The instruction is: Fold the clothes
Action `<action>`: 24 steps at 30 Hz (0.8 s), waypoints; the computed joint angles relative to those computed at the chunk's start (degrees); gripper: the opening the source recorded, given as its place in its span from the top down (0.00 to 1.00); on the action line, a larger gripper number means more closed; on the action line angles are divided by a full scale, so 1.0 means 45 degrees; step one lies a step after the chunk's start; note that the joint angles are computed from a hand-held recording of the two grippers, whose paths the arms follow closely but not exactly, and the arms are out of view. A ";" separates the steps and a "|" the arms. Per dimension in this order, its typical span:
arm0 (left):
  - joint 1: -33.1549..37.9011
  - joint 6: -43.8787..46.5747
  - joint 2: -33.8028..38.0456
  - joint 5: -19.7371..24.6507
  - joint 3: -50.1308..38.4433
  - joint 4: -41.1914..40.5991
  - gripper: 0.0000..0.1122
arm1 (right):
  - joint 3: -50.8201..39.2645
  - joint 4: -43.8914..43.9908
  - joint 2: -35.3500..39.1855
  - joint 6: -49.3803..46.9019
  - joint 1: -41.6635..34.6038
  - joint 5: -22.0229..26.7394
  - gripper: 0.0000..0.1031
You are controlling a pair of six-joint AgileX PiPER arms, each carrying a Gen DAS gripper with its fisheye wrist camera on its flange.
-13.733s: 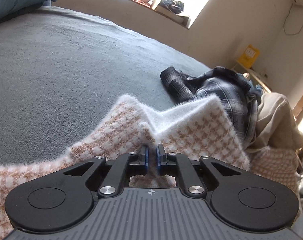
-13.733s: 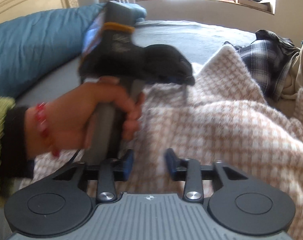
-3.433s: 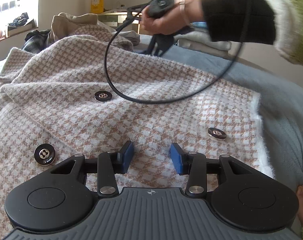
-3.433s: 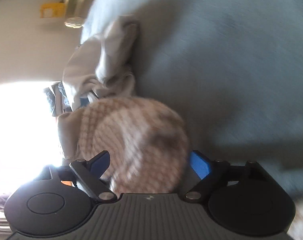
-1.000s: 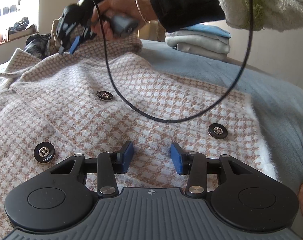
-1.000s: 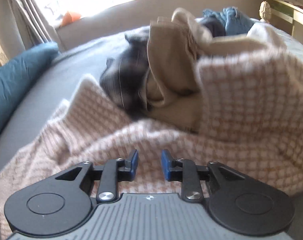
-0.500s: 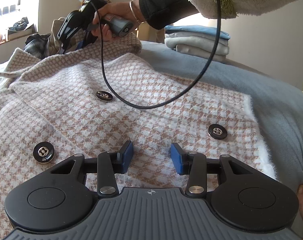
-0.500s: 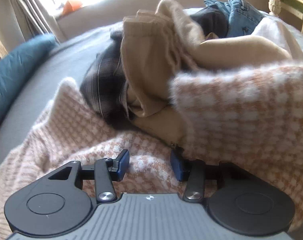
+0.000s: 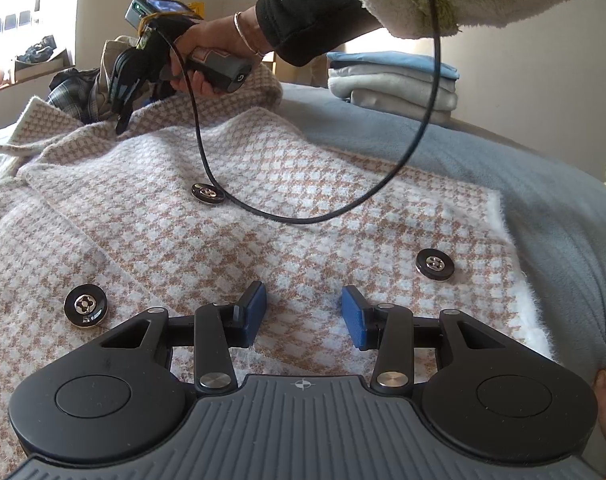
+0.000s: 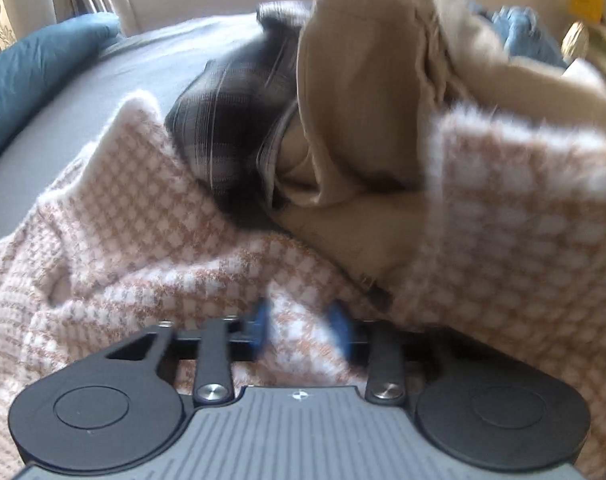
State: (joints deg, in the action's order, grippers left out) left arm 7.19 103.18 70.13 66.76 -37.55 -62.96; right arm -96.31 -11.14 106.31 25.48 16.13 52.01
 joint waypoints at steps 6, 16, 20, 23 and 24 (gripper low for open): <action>-0.0022 0.0069 -0.0059 -0.0067 0.0105 -0.0092 0.63 | 0.0555 -0.3862 -0.0087 0.3323 0.1113 -0.0479 0.89; 0.0011 0.0168 -0.0080 -0.0069 0.0185 -0.0175 0.63 | -0.0255 -0.7542 0.0237 0.5597 0.2355 0.1208 0.67; 0.0032 0.0203 -0.0031 -0.0037 0.0193 -0.0224 0.63 | -0.0071 -0.7495 -0.0432 0.5285 0.2799 -0.0079 0.67; 0.0007 0.0231 -0.0075 -0.0073 0.0250 -0.0265 0.62 | -0.2471 -0.4481 0.1003 0.1918 0.2647 0.0171 0.69; -0.0001 0.0241 -0.0093 -0.0089 0.0271 -0.0277 0.62 | -0.3699 -0.3798 0.1863 0.1000 0.2649 0.0583 0.69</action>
